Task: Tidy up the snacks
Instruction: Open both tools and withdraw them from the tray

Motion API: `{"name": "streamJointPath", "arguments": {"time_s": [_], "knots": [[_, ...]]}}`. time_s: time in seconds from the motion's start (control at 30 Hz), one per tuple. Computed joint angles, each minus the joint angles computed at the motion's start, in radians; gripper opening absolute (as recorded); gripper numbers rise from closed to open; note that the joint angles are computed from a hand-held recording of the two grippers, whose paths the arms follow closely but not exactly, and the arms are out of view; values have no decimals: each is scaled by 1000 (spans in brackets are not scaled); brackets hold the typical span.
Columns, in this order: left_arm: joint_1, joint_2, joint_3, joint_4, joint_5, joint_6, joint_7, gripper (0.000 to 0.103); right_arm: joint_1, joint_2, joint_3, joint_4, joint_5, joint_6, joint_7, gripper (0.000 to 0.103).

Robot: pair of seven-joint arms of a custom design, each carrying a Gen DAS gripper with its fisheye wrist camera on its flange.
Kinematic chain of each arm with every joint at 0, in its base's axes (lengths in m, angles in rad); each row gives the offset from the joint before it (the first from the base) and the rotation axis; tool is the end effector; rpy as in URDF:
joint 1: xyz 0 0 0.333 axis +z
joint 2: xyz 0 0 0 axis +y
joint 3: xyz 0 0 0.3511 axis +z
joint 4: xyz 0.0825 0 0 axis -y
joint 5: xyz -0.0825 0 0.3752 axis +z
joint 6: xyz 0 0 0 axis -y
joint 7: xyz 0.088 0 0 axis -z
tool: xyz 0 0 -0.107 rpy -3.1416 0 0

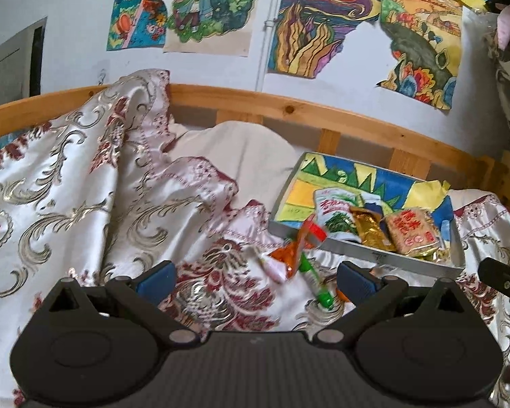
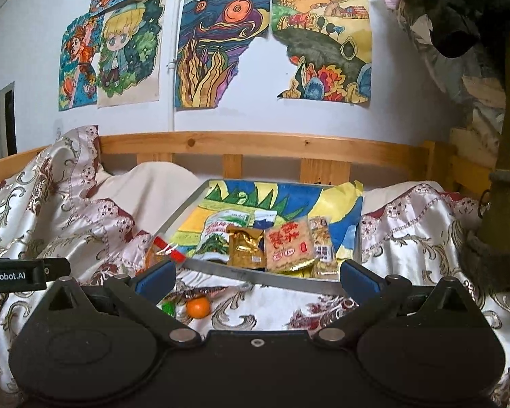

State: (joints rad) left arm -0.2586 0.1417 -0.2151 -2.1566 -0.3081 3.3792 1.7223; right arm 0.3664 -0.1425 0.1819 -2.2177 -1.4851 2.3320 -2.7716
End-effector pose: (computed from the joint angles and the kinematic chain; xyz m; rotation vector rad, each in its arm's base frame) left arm 0.5505 -0.2372 0.5053 -1.4243 1.8580 -1.2143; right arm 0.4508 0.2601 0.5146 -1.2167 1.7979 -1.2009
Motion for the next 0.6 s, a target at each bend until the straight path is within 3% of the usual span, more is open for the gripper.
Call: {"name": "streamJointPath", "arguments": {"time_s": [0.2,0.33,0.47,0.6], "knots": [[-35,-6,45,-23,-29,6,37,102,10,4,6,-6,28,0,-15,102],[-99,-3,102,-22,-85,5,102,102,14,13,5,-4,45,6,-26,102],[-76,2,78,-21,-77,6,124,102,17,26,0,0,62,23,-33,102],[-133,11,129,-17,-116,3,184,102,19,45,-5,7,79,40,-44,102]]}}
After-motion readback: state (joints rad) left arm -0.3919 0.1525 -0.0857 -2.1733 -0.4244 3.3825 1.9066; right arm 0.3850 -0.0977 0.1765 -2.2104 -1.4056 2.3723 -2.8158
